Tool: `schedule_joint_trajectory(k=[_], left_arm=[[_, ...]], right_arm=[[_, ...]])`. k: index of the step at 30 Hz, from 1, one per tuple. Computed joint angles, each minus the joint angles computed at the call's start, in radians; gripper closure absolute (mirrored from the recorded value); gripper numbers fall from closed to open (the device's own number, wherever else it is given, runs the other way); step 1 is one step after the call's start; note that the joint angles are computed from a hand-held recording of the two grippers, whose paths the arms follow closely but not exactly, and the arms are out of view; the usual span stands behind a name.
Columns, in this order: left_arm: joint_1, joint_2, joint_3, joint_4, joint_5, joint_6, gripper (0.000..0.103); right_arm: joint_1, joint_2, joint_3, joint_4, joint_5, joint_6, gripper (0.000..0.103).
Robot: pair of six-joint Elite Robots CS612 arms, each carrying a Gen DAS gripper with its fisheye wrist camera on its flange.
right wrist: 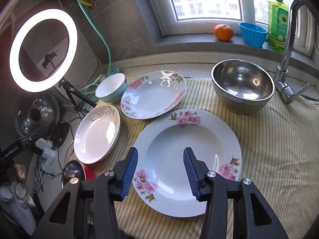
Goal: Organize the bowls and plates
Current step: 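Move both grippers to the gold-leaf white plate rim and close them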
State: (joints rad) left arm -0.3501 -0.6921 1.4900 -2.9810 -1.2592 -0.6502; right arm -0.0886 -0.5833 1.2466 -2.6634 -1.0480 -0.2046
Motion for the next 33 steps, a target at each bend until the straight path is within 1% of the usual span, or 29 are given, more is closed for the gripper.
schedule_joint_trajectory(k=[3,7,11,12,13,15,17,20,24,28,33], left_arm=[[0.020,0.012,-0.011,0.014,-0.053,-0.035,0.044],[0.045,0.026,-0.020,0.029,-0.129,-0.081,0.045],[0.064,0.040,-0.032,0.042,-0.175,-0.111,0.046],[0.069,0.045,-0.036,0.042,-0.191,-0.118,0.049],[0.074,0.050,-0.042,0.044,-0.204,-0.121,0.054],[0.081,0.059,-0.054,0.047,-0.215,-0.117,0.058],[0.089,0.072,-0.070,0.058,-0.229,-0.115,0.059],[0.102,0.091,-0.092,0.067,-0.279,-0.115,0.061],[0.110,0.107,-0.111,0.080,-0.302,-0.105,0.062],[0.118,0.122,-0.128,0.084,-0.334,-0.109,0.062],[0.120,0.133,-0.143,0.097,-0.331,-0.102,0.062]], right_arm=[[0.014,0.023,-0.049,0.071,0.026,-0.034,0.064],[0.036,0.051,-0.103,0.130,0.031,-0.079,0.070],[0.053,0.082,-0.167,0.230,0.053,-0.084,0.078],[0.058,0.088,-0.177,0.237,0.050,-0.084,0.079],[0.063,0.094,-0.186,0.240,0.047,-0.087,0.080],[0.072,0.105,-0.204,0.241,0.044,-0.093,0.081],[0.081,0.118,-0.226,0.254,0.038,-0.094,0.084],[0.091,0.140,-0.263,0.287,0.029,-0.080,0.084],[0.103,0.162,-0.295,0.301,0.001,-0.076,0.086],[0.110,0.180,-0.328,0.338,-0.009,-0.083,0.087],[0.117,0.202,-0.368,0.371,-0.018,-0.083,0.088]])
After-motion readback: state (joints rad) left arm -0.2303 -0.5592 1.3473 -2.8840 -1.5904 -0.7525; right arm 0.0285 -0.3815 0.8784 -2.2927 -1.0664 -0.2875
